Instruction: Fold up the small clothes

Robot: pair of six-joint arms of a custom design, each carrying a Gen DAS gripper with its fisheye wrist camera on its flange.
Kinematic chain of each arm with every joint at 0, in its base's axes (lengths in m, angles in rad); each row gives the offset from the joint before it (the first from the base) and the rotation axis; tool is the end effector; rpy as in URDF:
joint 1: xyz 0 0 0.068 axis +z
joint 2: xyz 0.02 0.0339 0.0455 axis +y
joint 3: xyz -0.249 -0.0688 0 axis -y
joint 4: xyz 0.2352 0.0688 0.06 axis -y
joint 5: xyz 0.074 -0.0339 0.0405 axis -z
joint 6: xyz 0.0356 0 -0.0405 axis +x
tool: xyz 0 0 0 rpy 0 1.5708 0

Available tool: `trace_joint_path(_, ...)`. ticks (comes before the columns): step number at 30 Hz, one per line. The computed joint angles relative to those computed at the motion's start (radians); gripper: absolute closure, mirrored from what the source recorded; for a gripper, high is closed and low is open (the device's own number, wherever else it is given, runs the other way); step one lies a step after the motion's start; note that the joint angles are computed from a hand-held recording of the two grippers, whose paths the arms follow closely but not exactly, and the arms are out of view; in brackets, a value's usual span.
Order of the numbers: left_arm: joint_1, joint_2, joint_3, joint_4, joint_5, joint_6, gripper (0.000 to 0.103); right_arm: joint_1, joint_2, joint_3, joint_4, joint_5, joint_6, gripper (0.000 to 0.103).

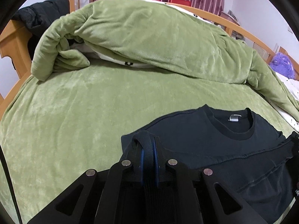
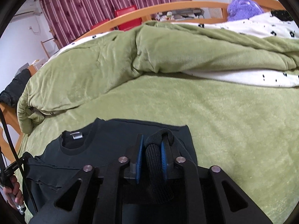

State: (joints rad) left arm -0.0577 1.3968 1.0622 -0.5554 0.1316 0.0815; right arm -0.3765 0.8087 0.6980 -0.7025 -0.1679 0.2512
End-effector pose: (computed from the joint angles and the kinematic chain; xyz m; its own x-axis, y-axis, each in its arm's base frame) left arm 0.2868 -0.0212 0.2532 -0.7618 0.1248 -0.6356 0.2023 0.9780 -0.0504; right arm 0.1542 -0.0546 0.2480 -0.5908 0.4971 -0.6354 0.4156 0.8626 0.2884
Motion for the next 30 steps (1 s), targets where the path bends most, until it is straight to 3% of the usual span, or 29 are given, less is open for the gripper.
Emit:
trace_joint_path(3, 0.022, -0.015, 0.016, -0.053, 0.029, 0.007, 0.087, -0.038, -0.037, 0.012, -0.039, -0.035, -0.012, 0.066)
trace_joint_path(5, 0.031, -0.051, 0.005, -0.064, 0.024, 0.012, 0.076, -0.059, -0.088, 0.028, -0.086, -0.052, -0.028, 0.062)
trace_joint_path(7, 0.045, -0.099, -0.013, -0.072, 0.039, 0.024, 0.056, -0.073, -0.129, 0.048, -0.143, -0.057, -0.052, 0.058)
trace_joint_path(9, 0.066, -0.157, -0.033, -0.093, 0.066, 0.04, 0.051, -0.075, -0.16, 0.066, -0.195, -0.06, -0.065, 0.056)
trace_joint_path(14, 0.112, -0.254, -0.067, -0.186, 0.119, 0.067, 0.051, -0.016, -0.233, 0.074, -0.307, -0.018, -0.035, 0.055)
trace_joint_path(17, 0.137, -0.321, -0.116, -0.222, 0.135, 0.104, 0.051, 0.142, -0.27, 0.065, -0.351, 0.088, 0.04, 0.056)
trace_joint_path(22, 0.189, -0.384, -0.192, -0.267, 0.173, 0.163, 0.051, 0.349, -0.272, 0.038, -0.383, 0.183, 0.13, 0.079)
trace_joint_path(30, 0.148, -0.354, -0.27, -0.218, 0.159, 0.169, 0.051, 0.476, -0.181, -0.074, -0.314, 0.224, 0.172, 0.083)
